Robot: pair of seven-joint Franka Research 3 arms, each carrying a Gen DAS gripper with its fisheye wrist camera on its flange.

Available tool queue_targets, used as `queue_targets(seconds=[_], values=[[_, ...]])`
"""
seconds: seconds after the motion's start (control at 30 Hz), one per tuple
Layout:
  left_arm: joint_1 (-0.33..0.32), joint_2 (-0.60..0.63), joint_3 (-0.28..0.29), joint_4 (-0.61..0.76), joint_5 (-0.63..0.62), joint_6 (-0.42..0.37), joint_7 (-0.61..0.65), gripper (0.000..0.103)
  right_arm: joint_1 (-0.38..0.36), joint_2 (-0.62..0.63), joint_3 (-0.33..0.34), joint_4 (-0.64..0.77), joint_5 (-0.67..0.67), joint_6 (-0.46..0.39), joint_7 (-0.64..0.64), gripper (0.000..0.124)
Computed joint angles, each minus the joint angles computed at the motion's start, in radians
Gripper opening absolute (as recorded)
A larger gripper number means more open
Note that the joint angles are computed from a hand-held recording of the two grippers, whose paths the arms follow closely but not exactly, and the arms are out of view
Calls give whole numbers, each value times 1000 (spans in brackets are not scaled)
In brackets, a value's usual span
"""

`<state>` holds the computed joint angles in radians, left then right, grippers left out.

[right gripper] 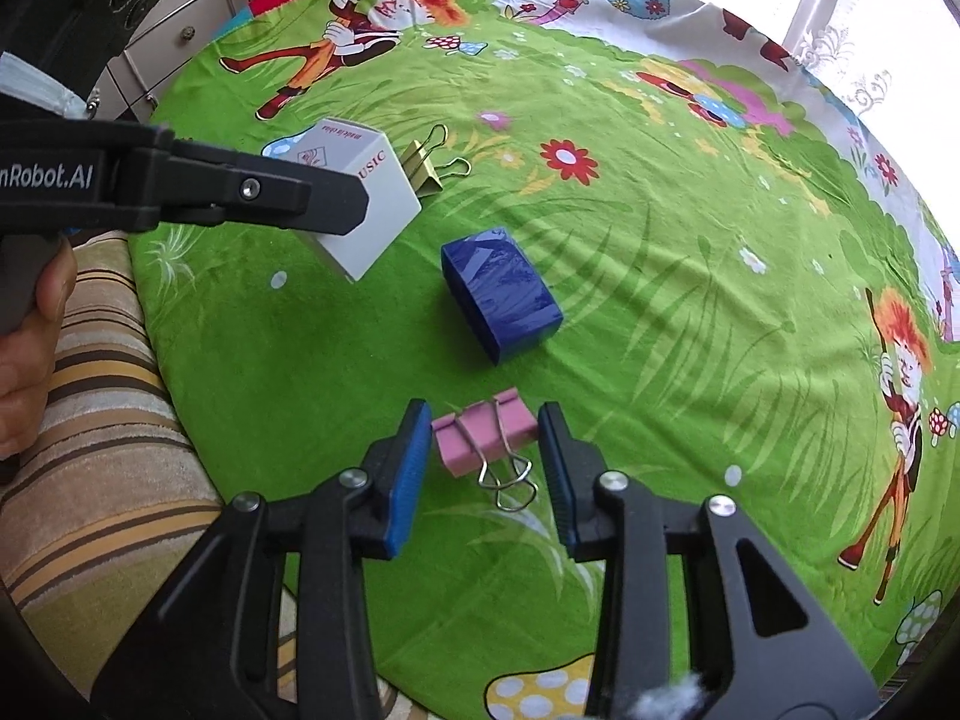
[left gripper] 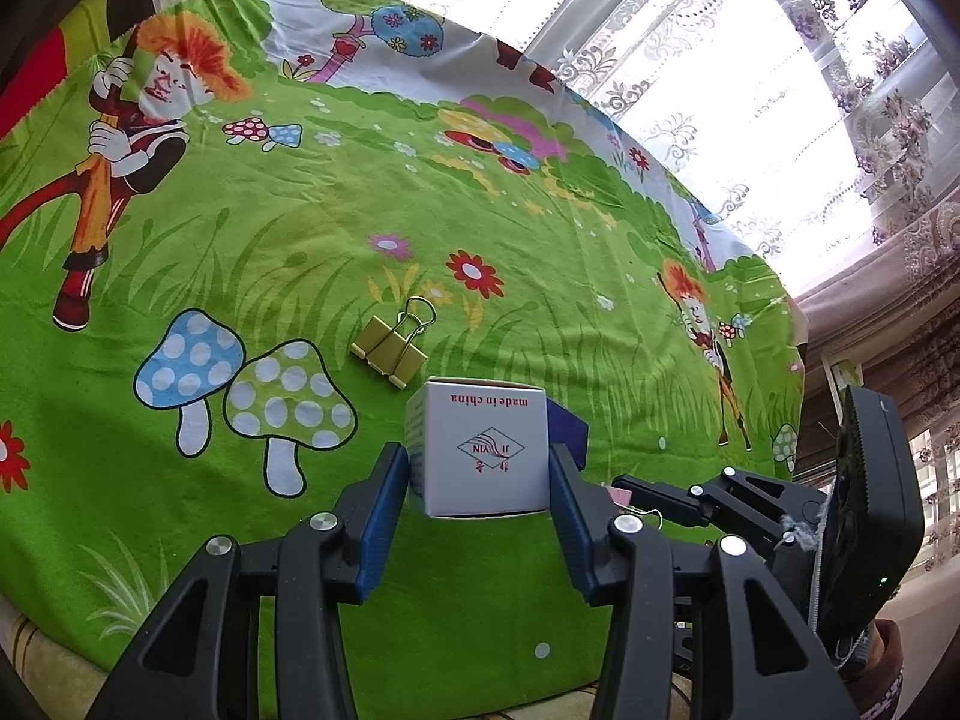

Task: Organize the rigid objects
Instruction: 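Grasp the pink binder clip with the right tool while the left tool holds the cube box, then carry the cube box and pink clip into the storage box and open both tools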

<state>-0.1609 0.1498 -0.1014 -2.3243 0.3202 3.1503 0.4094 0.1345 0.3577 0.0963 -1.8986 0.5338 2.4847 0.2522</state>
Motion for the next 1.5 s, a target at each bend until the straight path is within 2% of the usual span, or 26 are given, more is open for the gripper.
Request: queue_targets(seconds=[0.2,0.53,0.77,0.93,1.03,1.27,1.5], values=[[-31,-3,22,9,49,1,-29,48,-13,-66,-9,-56,44,22,30,41],[-10,0,-58,27,-6,-1,54,48,-19,-184,-39,-186,92,106,64,41],[77,15,-223,53,-185,-9,248,48,-27,-262,-70,-267,113,179,104,41],[104,26,-313,79,-306,-21,382,48,-45,-306,-95,-302,144,195,123,41],[87,26,-326,92,-349,-31,431,48,-56,-333,-110,-324,171,195,126,41],[97,43,-408,128,-480,-40,582,48,-88,-394,-155,-369,246,183,108,41],[36,71,-414,192,-516,-79,664,48,-138,-426,-204,-400,266,198,125,41]])
